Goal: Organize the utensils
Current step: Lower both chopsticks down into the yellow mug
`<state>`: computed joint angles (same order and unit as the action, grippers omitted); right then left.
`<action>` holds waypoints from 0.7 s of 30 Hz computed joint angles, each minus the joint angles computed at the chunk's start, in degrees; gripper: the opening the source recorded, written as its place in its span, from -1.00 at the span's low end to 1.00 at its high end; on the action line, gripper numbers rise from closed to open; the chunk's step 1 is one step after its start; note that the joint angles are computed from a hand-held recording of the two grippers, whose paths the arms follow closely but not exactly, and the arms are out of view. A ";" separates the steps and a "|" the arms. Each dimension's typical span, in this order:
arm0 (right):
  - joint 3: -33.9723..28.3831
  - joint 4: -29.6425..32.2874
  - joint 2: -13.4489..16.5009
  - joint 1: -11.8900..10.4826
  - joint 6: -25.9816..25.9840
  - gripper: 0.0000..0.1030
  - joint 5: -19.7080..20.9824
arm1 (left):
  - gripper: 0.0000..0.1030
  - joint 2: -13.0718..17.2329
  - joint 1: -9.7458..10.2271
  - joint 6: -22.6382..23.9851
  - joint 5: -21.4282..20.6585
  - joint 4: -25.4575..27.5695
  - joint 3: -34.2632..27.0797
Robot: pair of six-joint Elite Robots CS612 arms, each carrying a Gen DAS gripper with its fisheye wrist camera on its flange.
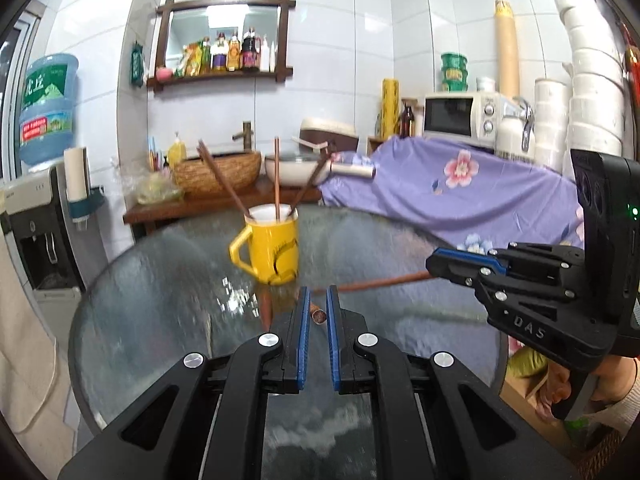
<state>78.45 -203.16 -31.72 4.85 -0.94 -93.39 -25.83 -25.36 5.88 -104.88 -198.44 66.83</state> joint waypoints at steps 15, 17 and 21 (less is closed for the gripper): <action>-8.68 6.80 0.30 -1.80 -1.55 -0.85 5.70 | -0.86 4.15 0.85 -4.04 -4.49 7.54 -14.68; -10.15 8.40 0.53 -1.96 -1.65 -0.85 6.07 | -0.86 4.66 0.93 -4.14 -4.78 9.02 -16.42; -12.77 11.12 0.90 -2.33 -1.66 -0.85 6.91 | -0.87 5.48 0.83 -3.71 -4.85 11.62 -19.32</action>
<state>65.68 -192.04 -30.83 2.52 -2.60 -86.48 -20.35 -24.53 2.17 -109.73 -186.81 47.51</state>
